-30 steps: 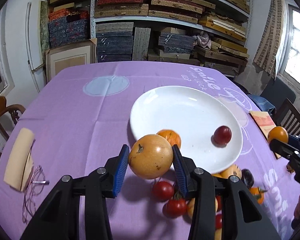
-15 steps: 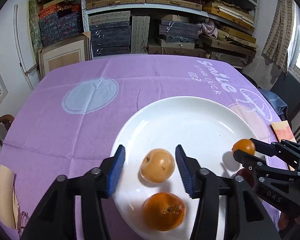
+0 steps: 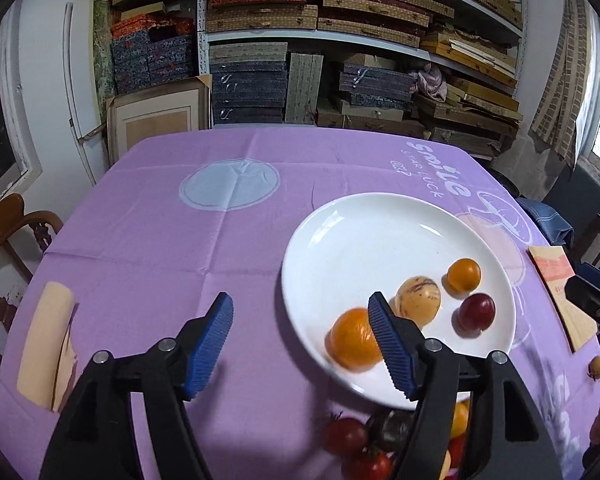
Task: Organize fruits
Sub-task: 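Lower both fruits onto the white plate and open both tools, then withdraw both tools from the plate toward the fruit pile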
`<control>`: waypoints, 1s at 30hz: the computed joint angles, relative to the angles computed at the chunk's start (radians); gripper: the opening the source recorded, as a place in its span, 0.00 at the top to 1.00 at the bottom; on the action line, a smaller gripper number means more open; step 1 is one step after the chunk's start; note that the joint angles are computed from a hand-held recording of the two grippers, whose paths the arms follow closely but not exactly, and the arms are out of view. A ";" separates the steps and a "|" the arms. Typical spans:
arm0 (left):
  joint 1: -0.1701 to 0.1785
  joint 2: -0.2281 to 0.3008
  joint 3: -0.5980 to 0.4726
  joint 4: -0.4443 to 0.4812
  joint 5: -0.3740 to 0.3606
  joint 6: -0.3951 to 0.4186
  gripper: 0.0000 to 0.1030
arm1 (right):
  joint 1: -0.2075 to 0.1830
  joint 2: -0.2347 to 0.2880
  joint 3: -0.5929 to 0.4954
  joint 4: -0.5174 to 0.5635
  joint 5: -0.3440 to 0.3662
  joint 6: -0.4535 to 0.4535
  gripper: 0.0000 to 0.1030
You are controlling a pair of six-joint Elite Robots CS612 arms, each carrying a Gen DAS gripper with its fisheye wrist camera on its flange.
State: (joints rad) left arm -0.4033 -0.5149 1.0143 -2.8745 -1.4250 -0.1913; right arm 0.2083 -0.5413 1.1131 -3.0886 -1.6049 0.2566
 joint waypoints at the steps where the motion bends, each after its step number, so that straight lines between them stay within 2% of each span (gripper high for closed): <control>1: -0.002 -0.016 0.036 -0.018 0.008 -0.003 0.30 | 0.003 -0.014 0.039 -0.043 -0.011 0.014 0.24; 3: -0.006 -0.042 0.106 -0.063 0.031 -0.003 0.30 | 0.011 -0.035 0.116 -0.141 -0.050 0.043 0.12; 5: -0.012 -0.065 0.174 -0.104 0.055 -0.010 0.28 | 0.023 -0.042 0.167 -0.216 -0.103 0.067 0.07; 7: -0.016 -0.080 0.226 -0.126 0.053 -0.028 0.27 | 0.036 -0.042 0.213 -0.286 -0.168 0.078 0.07; 10: -0.022 -0.090 0.273 -0.139 0.044 -0.046 0.27 | 0.047 -0.037 0.253 -0.339 -0.219 0.080 0.07; 15: -0.033 -0.083 0.283 -0.144 0.058 -0.029 0.27 | 0.057 -0.034 0.266 -0.403 -0.222 0.043 0.06; 18: -0.033 -0.077 0.279 -0.150 0.038 -0.019 0.27 | 0.058 -0.031 0.258 -0.377 -0.231 0.034 0.06; 21: -0.037 -0.071 0.276 -0.170 0.049 -0.001 0.27 | 0.054 -0.032 0.256 -0.361 -0.217 0.052 0.06; 26: -0.029 -0.070 0.268 -0.159 -0.036 0.005 0.27 | 0.046 -0.034 0.256 -0.352 -0.195 0.079 0.05; 30: -0.045 -0.063 0.261 -0.153 0.010 0.045 0.27 | 0.044 -0.034 0.256 -0.355 -0.185 0.088 0.05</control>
State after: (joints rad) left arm -0.4482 -0.5777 1.2758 -3.0272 -1.4146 -0.1463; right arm 0.2522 -0.5755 1.3688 -3.4431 -1.7903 0.3451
